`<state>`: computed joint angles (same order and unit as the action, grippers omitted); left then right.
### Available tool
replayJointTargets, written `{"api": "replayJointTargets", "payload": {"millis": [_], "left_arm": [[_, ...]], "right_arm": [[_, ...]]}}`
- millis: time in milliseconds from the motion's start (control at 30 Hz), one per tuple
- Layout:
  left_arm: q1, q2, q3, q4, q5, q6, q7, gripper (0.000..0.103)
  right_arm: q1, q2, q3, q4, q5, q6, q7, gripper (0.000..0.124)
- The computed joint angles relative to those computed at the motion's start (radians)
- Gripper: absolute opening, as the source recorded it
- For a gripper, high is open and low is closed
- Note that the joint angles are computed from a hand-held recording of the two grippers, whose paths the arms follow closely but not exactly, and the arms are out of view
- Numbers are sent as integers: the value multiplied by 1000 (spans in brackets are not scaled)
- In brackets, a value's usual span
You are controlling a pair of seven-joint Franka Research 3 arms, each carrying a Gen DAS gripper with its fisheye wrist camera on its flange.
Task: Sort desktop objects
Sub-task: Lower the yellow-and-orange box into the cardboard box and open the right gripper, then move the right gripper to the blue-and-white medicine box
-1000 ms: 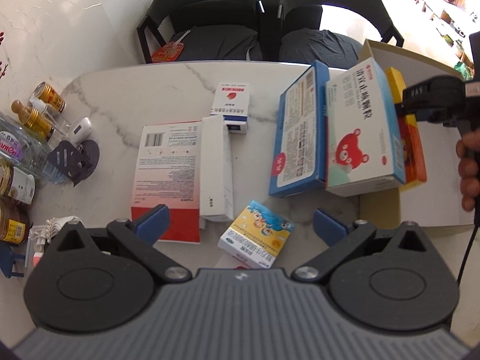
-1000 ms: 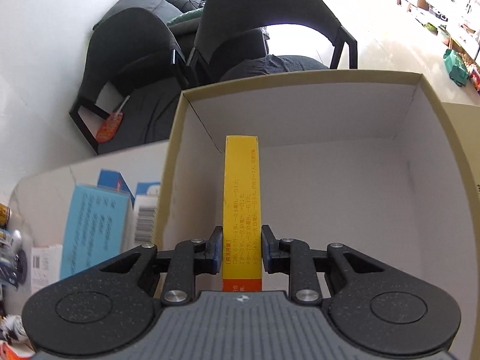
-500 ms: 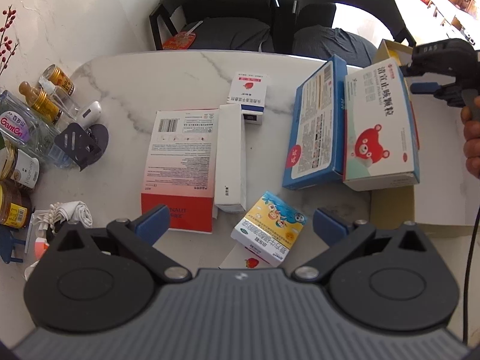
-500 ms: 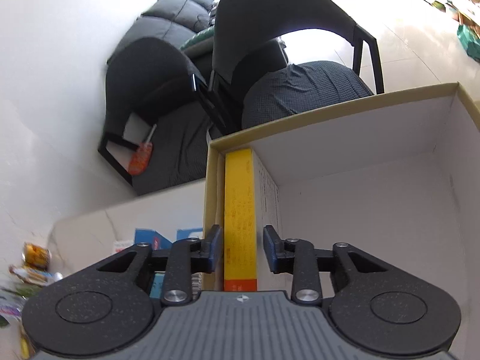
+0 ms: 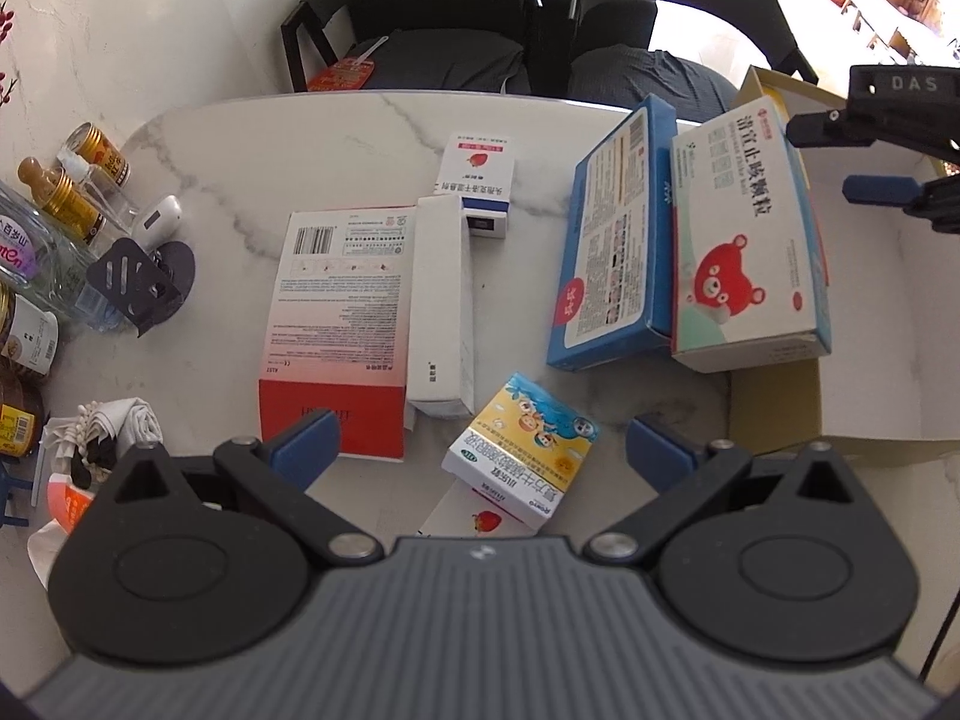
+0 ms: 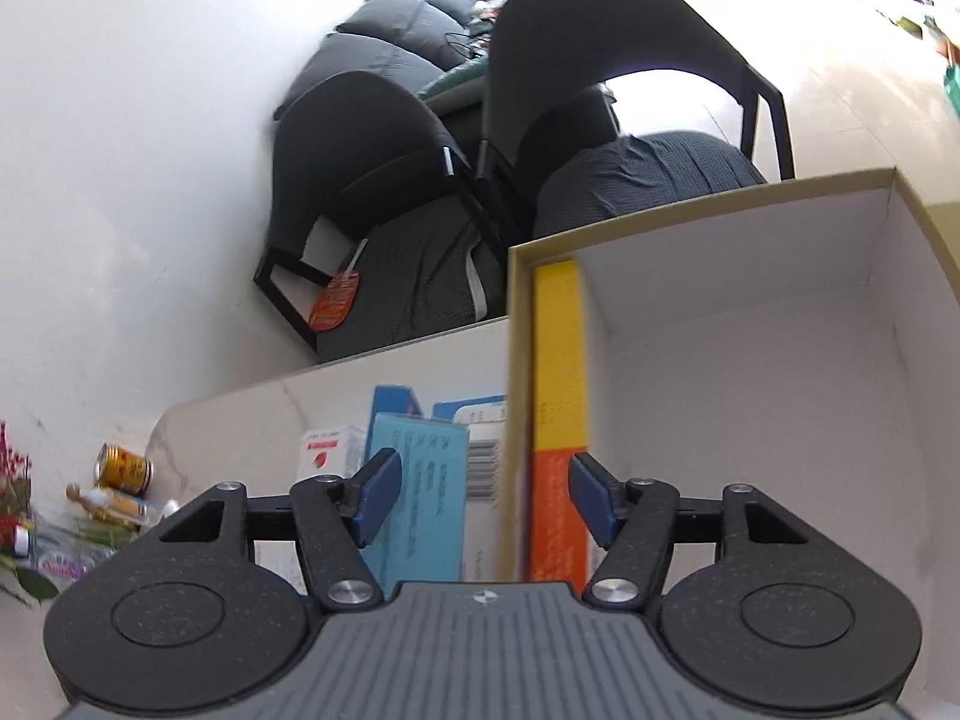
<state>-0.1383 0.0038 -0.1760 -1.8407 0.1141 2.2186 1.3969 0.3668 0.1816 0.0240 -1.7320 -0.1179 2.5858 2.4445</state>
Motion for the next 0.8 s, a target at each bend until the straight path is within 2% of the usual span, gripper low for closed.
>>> {"api": "replayJointTargets", "payload": {"millis": [133, 233, 333, 467, 633, 800], "left_arm": [[5, -11, 4, -18, -11, 14, 10, 103], [10, -19, 8, -32, -16, 23, 13, 103], [16, -27, 13, -46, -26, 28, 16, 103], [27, -39, 21, -65, -33, 38, 21, 103], [41, -52, 31, -87, -45, 42, 13, 103], [54, -61, 41, -105, -63, 52, 20, 103]], "right_arm": [[27, 33, 3, 83, -61, -116, -11, 66], [24, 42, 30, 96, 9, -108, -98, 66], [76, 77, 13, 157, -92, -168, -72, 67], [92, 122, 16, 214, -66, -190, -84, 68], [125, 183, 9, 299, -74, -222, -104, 76], [155, 293, 8, 459, -44, -292, -144, 78]]}}
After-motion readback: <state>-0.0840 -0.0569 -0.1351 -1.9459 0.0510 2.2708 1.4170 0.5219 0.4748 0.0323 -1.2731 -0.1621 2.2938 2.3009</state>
